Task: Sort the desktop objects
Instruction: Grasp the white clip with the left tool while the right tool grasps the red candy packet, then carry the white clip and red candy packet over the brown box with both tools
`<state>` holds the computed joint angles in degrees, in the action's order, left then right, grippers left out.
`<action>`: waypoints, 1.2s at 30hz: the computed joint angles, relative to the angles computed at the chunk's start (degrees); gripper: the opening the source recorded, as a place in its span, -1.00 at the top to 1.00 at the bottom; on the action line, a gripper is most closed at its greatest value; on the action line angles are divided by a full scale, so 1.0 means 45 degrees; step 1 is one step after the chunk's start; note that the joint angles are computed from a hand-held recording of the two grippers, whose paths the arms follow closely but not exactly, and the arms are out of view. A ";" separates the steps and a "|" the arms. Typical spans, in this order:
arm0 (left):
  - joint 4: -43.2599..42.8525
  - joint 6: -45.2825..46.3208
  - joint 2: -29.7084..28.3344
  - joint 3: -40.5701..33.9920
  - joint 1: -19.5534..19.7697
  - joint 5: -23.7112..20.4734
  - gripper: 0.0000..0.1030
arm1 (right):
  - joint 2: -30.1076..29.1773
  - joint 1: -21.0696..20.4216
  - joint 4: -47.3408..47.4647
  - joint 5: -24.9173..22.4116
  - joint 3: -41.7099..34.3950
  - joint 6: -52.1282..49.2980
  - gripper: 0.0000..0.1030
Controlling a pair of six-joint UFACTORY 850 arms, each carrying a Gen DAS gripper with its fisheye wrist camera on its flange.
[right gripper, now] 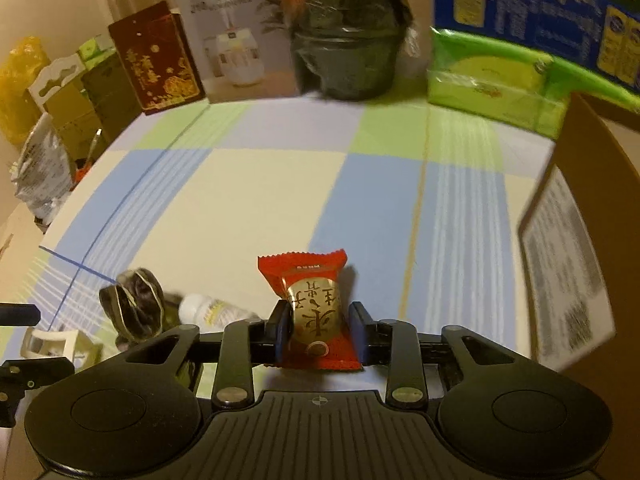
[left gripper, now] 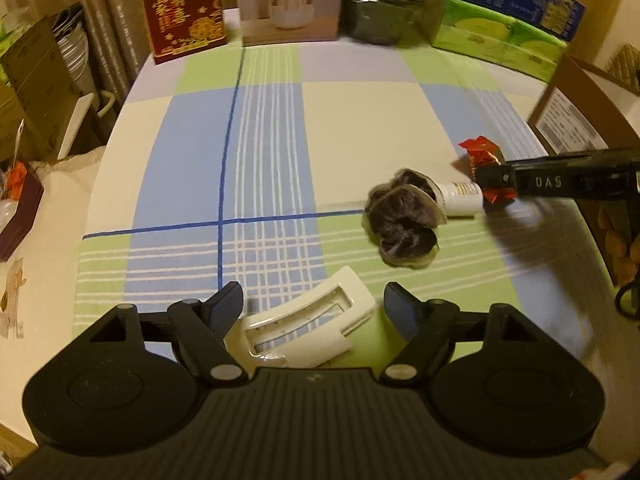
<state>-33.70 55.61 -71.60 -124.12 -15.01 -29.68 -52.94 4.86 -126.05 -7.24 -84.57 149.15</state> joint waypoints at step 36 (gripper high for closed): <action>0.1187 -0.0061 0.0925 0.1916 -0.0386 0.0038 0.27 | 0.1843 0.0961 -0.0311 -0.1662 0.3387 0.0231 0.44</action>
<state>-28.36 55.33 -67.43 -115.50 -16.75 -29.51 -44.64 9.18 -127.45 -14.72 -69.32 150.19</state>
